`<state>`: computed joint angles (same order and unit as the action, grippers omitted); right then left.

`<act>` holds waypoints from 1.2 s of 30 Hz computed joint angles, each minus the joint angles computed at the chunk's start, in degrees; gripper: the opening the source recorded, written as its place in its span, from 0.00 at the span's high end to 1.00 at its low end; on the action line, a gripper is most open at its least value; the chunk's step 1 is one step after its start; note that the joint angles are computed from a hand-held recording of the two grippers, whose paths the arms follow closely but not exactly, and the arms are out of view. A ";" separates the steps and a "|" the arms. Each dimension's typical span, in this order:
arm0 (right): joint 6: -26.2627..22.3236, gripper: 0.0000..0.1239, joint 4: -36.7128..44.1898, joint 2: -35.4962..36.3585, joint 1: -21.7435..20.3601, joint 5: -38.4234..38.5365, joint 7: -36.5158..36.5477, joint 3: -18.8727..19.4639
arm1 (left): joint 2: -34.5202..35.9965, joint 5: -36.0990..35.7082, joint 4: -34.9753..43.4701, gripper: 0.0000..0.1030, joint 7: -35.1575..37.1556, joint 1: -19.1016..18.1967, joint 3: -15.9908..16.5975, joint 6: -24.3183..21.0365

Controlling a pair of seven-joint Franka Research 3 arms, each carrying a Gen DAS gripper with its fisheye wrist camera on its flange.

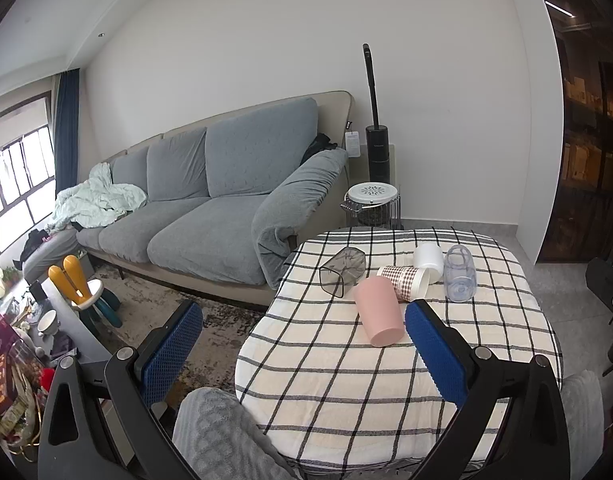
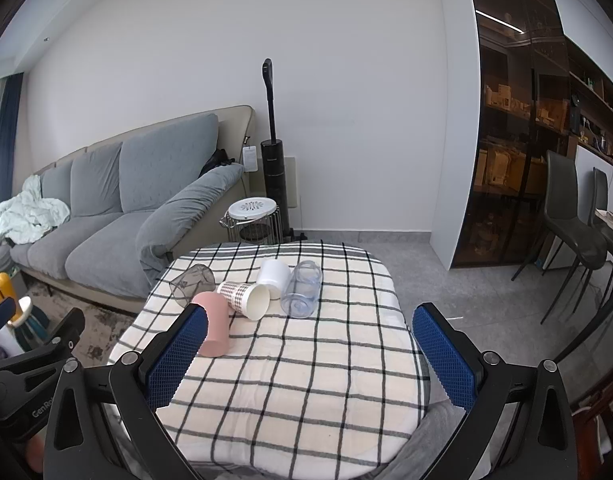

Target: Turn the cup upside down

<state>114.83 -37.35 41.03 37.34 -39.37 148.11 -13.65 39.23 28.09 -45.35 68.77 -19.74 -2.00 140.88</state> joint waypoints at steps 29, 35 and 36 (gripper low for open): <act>0.58 0.17 -1.00 -0.36 -0.02 -0.08 0.50 0.10 | -0.78 0.15 -1.22 0.00 -0.37 0.09 -0.22 0.07; 0.61 0.17 -1.02 -0.36 -0.05 -0.10 0.54 0.16 | -0.96 -0.14 -1.70 0.00 -0.21 0.26 -0.36 0.12; 0.65 0.17 -1.04 -0.37 -0.09 -0.04 0.53 0.19 | -1.03 -0.17 -1.85 0.00 -0.26 0.32 -0.39 0.28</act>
